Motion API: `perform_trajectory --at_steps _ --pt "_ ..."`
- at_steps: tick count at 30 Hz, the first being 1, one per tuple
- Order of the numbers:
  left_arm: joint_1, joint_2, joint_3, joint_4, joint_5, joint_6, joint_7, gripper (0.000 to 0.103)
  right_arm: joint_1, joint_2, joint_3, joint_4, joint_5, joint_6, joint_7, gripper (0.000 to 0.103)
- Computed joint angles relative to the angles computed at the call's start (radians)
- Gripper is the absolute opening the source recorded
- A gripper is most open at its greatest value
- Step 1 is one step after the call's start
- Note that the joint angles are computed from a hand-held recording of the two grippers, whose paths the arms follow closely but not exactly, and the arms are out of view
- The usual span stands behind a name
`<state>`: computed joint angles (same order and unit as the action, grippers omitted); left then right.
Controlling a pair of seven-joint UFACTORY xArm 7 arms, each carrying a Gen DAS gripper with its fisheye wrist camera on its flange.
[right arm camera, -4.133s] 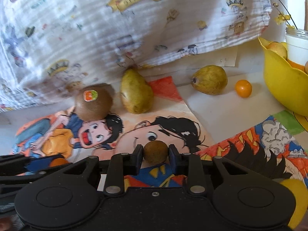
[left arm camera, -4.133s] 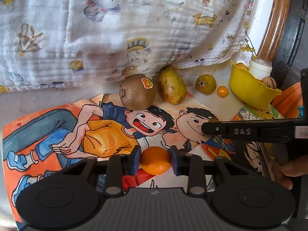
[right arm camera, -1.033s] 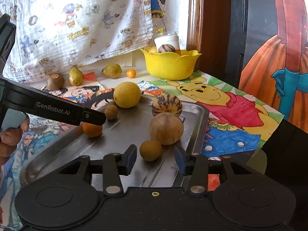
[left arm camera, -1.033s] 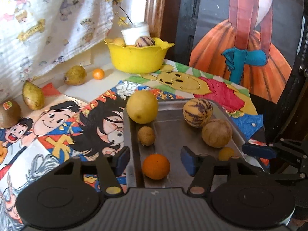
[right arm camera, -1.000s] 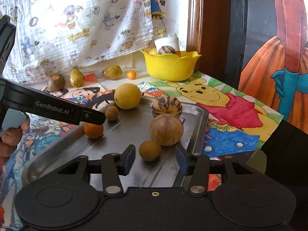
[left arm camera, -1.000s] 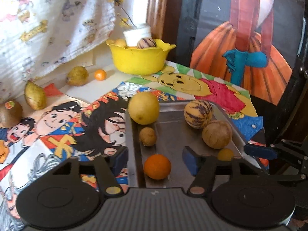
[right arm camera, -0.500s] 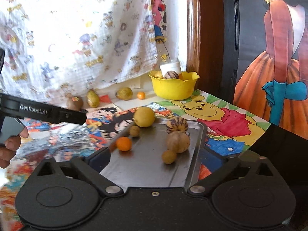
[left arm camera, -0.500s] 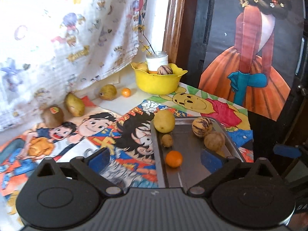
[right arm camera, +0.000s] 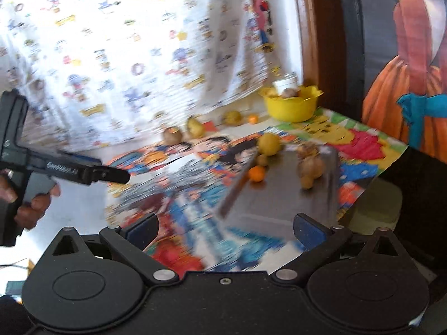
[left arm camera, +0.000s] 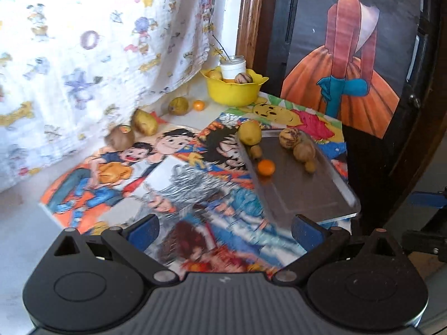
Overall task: Organize fruits
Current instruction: 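Lift both tools away from the tray toward the remaining fruits, then grasp the kiwi with the left tool while the right tool grasps the yellow-green pear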
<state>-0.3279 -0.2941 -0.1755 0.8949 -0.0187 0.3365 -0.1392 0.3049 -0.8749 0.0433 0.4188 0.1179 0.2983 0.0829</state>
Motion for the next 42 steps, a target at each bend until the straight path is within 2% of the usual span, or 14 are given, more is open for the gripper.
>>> perform_trajectory --at_steps 2,6,11,16,21,26,30,35,37,39,42 --pt "0.002 -0.048 0.023 -0.025 -0.003 0.030 0.032 0.103 0.015 -0.016 0.026 0.020 0.004 0.058 0.019 0.102" --pt "0.033 -0.127 0.059 -0.053 -0.007 0.074 0.070 0.103 0.040 0.005 0.065 0.087 -0.003 0.115 0.032 0.102" --pt "0.122 -0.199 0.070 -0.085 0.033 0.049 0.072 0.103 0.077 0.095 0.061 0.226 -0.004 0.133 -0.004 0.102" --pt "0.214 -0.218 0.065 -0.090 0.094 -0.042 0.065 0.103 0.096 0.249 0.031 0.443 0.027 0.142 -0.060 0.102" --pt "0.272 -0.178 0.064 -0.051 0.126 -0.192 0.057 0.103 0.069 0.459 0.030 0.739 0.048 0.165 -0.105 0.102" --pt "0.238 -0.087 0.100 0.038 0.106 -0.271 0.116 0.103 -0.024 0.710 0.089 1.058 -0.064 0.238 -0.075 0.102" --pt "0.213 0.009 0.110 0.088 0.105 -0.358 0.175 0.103 -0.038 0.892 0.089 1.239 -0.082 0.234 -0.140 0.102" --pt "0.022 0.149 0.244 0.134 -0.026 -0.406 0.327 0.103 -0.063 1.117 0.094 1.435 -0.007 0.245 -0.271 0.102" --pt "-0.020 0.201 0.267 0.146 -0.083 -0.423 0.398 0.103 -0.075 1.200 0.100 1.497 0.012 0.247 -0.318 0.102" --pt "-0.044 0.266 0.272 0.178 -0.164 -0.435 0.492 0.103 -0.082 1.290 0.103 1.567 0.014 0.252 -0.361 0.102" --pt "0.007 0.362 0.207 0.232 -0.205 -0.444 0.569 0.103 -0.099 1.426 0.119 1.680 0.027 0.271 -0.438 0.102"
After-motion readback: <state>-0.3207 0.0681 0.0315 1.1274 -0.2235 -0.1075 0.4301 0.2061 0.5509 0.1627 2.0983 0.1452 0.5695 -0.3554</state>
